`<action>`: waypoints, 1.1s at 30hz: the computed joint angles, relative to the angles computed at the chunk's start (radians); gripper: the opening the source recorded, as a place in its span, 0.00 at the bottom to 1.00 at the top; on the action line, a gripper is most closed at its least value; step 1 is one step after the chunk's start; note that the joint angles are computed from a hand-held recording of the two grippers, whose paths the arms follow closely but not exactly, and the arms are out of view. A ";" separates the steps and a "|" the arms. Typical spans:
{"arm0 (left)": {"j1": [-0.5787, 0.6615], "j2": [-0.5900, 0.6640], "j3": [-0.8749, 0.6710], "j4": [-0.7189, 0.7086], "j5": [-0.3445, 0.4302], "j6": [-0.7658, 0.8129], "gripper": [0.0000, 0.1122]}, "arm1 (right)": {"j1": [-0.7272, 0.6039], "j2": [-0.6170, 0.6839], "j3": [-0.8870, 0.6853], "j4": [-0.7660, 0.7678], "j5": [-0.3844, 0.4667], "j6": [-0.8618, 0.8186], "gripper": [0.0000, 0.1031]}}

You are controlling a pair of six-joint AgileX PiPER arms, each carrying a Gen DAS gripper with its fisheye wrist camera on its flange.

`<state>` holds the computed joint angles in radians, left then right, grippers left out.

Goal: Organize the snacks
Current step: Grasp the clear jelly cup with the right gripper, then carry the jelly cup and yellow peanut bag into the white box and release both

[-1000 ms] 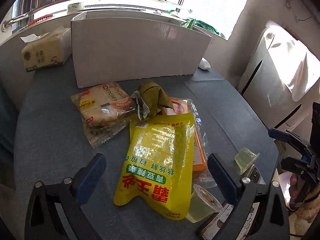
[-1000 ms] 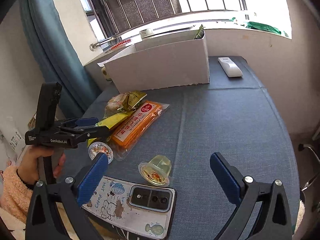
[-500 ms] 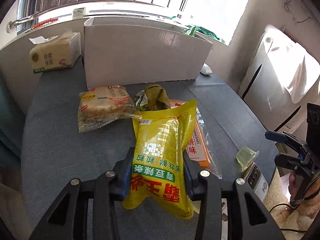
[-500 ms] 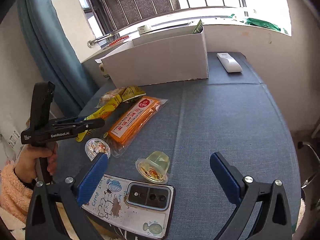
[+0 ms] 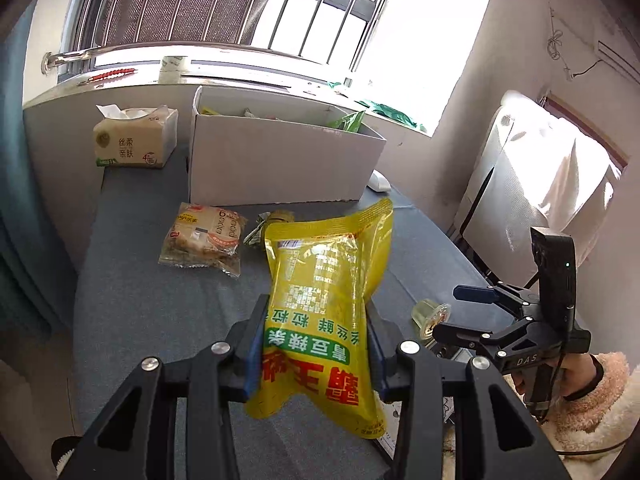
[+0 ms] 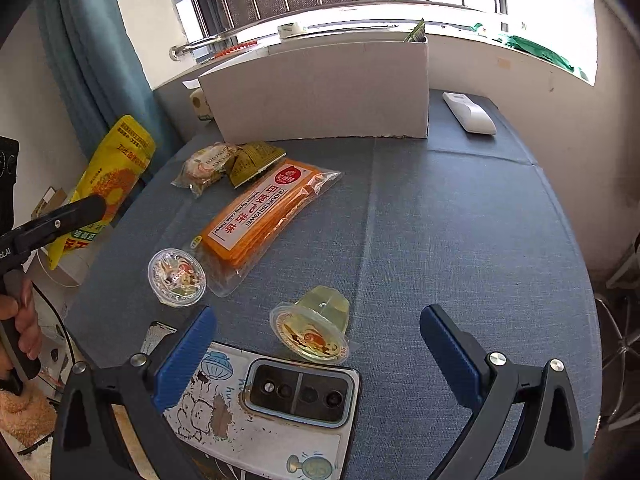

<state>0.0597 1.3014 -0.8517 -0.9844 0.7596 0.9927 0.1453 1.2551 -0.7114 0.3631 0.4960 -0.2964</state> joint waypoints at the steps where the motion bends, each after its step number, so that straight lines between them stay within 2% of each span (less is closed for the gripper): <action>1: 0.010 -0.011 0.012 -0.009 0.006 0.008 0.41 | 0.015 0.010 -0.001 -0.033 -0.003 0.042 1.00; 3: 0.028 -0.010 0.019 -0.031 0.023 0.027 0.41 | 0.029 0.029 0.003 -0.055 -0.023 0.059 1.00; 5: 0.037 -0.011 0.026 -0.036 0.022 0.027 0.41 | 0.008 0.049 0.006 0.013 -0.027 -0.004 1.00; 6: 0.039 -0.011 0.028 -0.040 0.022 0.031 0.41 | -0.016 0.056 0.014 0.076 -0.031 -0.060 0.94; 7: 0.040 -0.012 0.029 -0.041 0.023 0.033 0.41 | -0.034 0.062 0.019 0.108 -0.036 -0.078 0.85; 8: 0.041 -0.013 0.029 -0.041 0.025 0.033 0.41 | -0.055 0.072 0.012 0.145 -0.016 -0.113 0.55; 9: 0.040 -0.015 0.030 -0.041 0.024 0.034 0.41 | -0.068 0.078 0.004 0.153 0.006 -0.120 0.48; 14: 0.032 -0.009 0.026 -0.048 0.027 0.036 0.41 | -0.094 0.050 0.015 0.233 0.029 -0.215 0.48; 24: -0.026 0.013 -0.069 -0.050 -0.007 0.009 0.41 | -0.250 0.010 -0.082 0.499 0.176 -0.451 0.48; 28: -0.090 0.083 -0.228 -0.001 -0.050 -0.039 0.41 | -0.276 0.096 -0.254 0.535 0.223 -0.470 0.48; 33: -0.139 0.281 -0.576 0.087 -0.052 -0.197 0.41 | -0.270 0.294 -0.596 0.523 0.268 -0.379 0.48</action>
